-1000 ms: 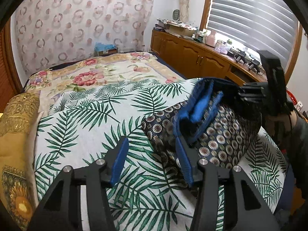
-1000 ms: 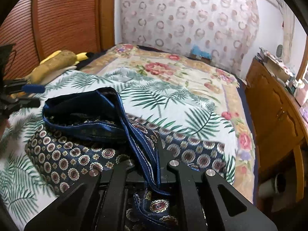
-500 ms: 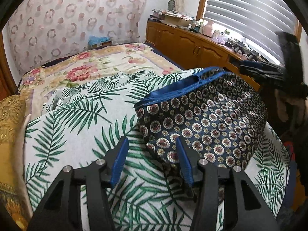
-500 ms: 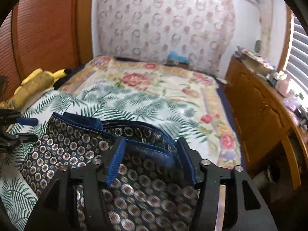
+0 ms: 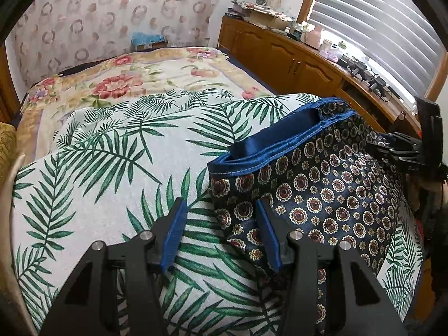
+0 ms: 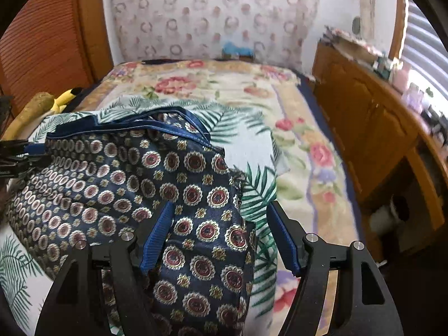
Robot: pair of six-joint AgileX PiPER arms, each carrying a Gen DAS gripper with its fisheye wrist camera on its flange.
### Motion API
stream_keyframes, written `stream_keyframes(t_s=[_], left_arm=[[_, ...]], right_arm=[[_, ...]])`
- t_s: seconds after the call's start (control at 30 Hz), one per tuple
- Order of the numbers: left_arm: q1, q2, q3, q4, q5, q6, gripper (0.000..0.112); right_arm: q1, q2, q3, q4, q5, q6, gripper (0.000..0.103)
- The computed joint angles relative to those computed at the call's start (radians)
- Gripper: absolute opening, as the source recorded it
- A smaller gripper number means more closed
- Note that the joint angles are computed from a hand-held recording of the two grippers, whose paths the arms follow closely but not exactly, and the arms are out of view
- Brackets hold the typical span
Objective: Fold small clothes
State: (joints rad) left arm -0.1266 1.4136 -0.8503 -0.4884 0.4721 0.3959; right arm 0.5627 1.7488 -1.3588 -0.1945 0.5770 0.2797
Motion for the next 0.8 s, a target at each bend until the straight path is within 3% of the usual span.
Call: stream_keyframes(t_s=[0.17,0.53,0.73,0.8], left_arm=[[-0.014,0.002,-0.001,0.029,-0.014,-0.033,0.050],[-0.033,0.025,-0.027,0.079,-0.026,-0.092,0.050],[-0.035,0.032,-0.024,0.047,-0.043,-0.064,0.049],[-0.031,0.037,-0.030,0.025,-0.035,-0.043,0.042]], right_arm=[[-0.048,0.034,-0.018,0.183,-0.021,-0.149,0.071],[-0.048,0.051,-0.022,0.258,-0.033,-0.240,0.071],[-0.028,0.051,-0.018,0.262,-0.041,-0.263,0.059],[-0.029,0.044,-0.009,0.282,-0.050,-0.287,0.048]])
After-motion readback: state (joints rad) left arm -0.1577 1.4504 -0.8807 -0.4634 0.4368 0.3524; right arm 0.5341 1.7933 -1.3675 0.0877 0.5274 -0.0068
